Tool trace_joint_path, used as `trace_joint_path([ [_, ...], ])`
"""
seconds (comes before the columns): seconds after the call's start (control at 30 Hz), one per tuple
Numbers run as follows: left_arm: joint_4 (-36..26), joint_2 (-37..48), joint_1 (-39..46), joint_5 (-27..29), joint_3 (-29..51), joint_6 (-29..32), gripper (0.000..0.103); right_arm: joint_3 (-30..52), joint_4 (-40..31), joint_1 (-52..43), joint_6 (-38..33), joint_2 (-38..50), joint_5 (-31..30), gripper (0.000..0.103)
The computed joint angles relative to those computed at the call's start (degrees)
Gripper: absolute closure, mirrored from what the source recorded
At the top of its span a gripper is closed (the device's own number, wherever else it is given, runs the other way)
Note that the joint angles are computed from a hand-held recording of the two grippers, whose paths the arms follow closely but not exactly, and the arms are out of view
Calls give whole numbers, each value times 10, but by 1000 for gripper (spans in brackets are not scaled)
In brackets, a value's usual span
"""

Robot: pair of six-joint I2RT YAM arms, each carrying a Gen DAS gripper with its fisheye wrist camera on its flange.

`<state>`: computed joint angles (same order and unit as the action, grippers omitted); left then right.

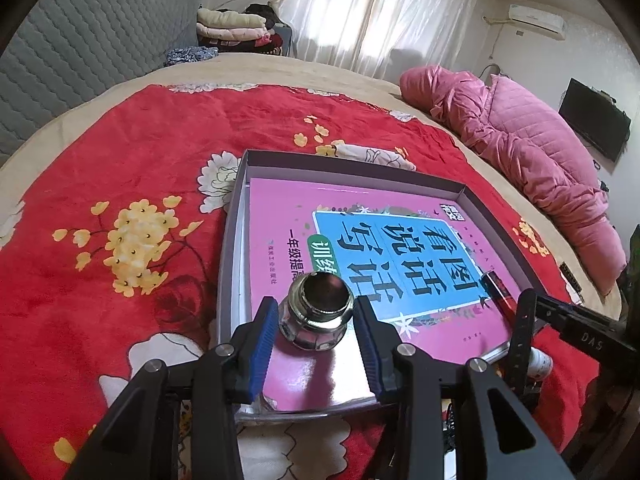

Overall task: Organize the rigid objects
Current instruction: 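Lower the red tube into the box with the right tool while the left tool sets down the chrome cylinder, then withdraw both open tools from the box toward the remaining objects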

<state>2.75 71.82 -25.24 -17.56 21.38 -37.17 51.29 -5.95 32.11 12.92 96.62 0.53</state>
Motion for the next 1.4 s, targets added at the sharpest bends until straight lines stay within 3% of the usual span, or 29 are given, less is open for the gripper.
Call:
trace_joint_path([
  [0.13,-10,-5,-15,-21,-3,-3,63,-15,7,-4,-6,-15,-5,76],
  [0.27,-24,-10,-30,-41,-4,-11,63,-28,11,-5,-15,-30,-5,67],
  [0.6,-99,-59,-94,-99,-4,-54,63,-60,12,-15,-20,-75,-16,64],
  [1.4,-310,-118,-245,-203,57,-227,62,-126,-10,-25,-34,-207,-43,52],
])
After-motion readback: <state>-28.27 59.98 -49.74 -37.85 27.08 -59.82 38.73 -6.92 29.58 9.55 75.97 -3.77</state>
